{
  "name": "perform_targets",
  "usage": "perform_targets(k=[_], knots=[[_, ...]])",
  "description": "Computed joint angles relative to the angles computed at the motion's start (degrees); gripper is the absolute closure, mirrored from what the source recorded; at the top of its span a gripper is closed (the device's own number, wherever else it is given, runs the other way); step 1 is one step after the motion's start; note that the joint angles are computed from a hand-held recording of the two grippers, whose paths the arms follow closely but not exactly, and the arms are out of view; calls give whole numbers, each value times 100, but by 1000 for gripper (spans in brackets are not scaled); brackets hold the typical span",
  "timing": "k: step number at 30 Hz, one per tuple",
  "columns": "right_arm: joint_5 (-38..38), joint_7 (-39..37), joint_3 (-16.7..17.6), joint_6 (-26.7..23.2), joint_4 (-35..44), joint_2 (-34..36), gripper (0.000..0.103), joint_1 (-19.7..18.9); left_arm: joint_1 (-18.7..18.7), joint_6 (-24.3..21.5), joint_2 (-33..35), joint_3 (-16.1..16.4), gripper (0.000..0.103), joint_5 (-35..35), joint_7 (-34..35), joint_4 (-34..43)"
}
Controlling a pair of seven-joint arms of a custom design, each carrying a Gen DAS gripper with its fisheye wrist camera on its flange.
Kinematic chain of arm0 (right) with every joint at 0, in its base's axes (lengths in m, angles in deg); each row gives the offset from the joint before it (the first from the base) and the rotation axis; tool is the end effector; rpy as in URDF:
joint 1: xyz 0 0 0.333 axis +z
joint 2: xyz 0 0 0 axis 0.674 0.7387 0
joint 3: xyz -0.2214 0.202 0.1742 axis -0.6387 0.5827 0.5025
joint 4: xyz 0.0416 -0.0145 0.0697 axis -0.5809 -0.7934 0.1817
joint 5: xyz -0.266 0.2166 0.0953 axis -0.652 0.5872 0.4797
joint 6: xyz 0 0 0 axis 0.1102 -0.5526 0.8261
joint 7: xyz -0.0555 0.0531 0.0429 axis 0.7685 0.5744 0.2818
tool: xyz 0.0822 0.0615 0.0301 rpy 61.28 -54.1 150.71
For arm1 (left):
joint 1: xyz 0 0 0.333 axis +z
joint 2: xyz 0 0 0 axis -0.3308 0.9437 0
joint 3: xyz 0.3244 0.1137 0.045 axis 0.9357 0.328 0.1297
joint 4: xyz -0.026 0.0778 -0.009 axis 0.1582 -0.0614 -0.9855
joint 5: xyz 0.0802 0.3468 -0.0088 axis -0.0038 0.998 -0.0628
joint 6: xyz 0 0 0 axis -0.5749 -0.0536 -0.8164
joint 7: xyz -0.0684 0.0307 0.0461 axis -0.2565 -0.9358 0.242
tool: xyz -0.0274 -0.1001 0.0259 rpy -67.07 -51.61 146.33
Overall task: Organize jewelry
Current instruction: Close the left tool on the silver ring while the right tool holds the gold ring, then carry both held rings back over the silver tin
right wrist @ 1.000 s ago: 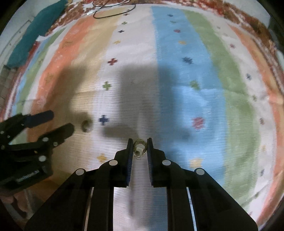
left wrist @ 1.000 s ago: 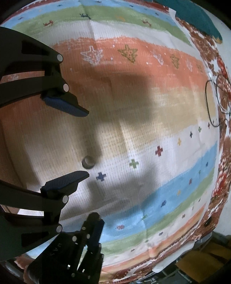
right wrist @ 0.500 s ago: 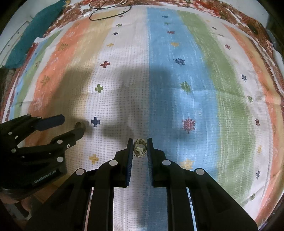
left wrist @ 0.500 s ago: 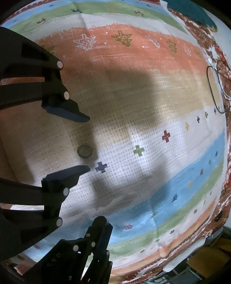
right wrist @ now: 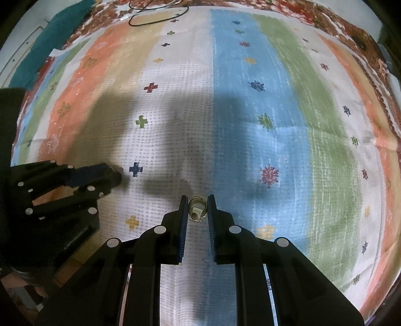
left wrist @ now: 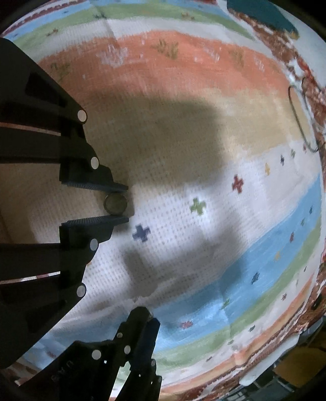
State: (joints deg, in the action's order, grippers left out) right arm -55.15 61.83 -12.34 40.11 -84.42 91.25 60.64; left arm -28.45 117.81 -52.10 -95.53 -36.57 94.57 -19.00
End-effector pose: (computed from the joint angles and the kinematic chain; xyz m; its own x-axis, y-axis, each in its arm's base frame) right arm 0.6765 0.2229 0.4365 0.3066 -0.9508 -0.0442 -0.9260 -0.2872 -0.2449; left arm 0.6620 -0.2234 0.4083 -0.1264 -0.9896 0.0689 -0.9580 0.1037 -0.2674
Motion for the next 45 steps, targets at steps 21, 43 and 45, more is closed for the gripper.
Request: perform_targets(k=[21, 43, 45], knots=[[59, -200, 258, 1060, -1342, -1091, 87, 281, -16, 988, -2021, 180, 85, 769, -1383, -2176], [512, -586, 504, 1781, -2682, -2207, 87, 264, -6, 1730, -3216, 109, 85, 510, -1714, -3492], [554, -622, 519, 1832, -2790, -2298, 87, 261, -15, 1802, -3346, 115, 85, 438, -1714, -3624]])
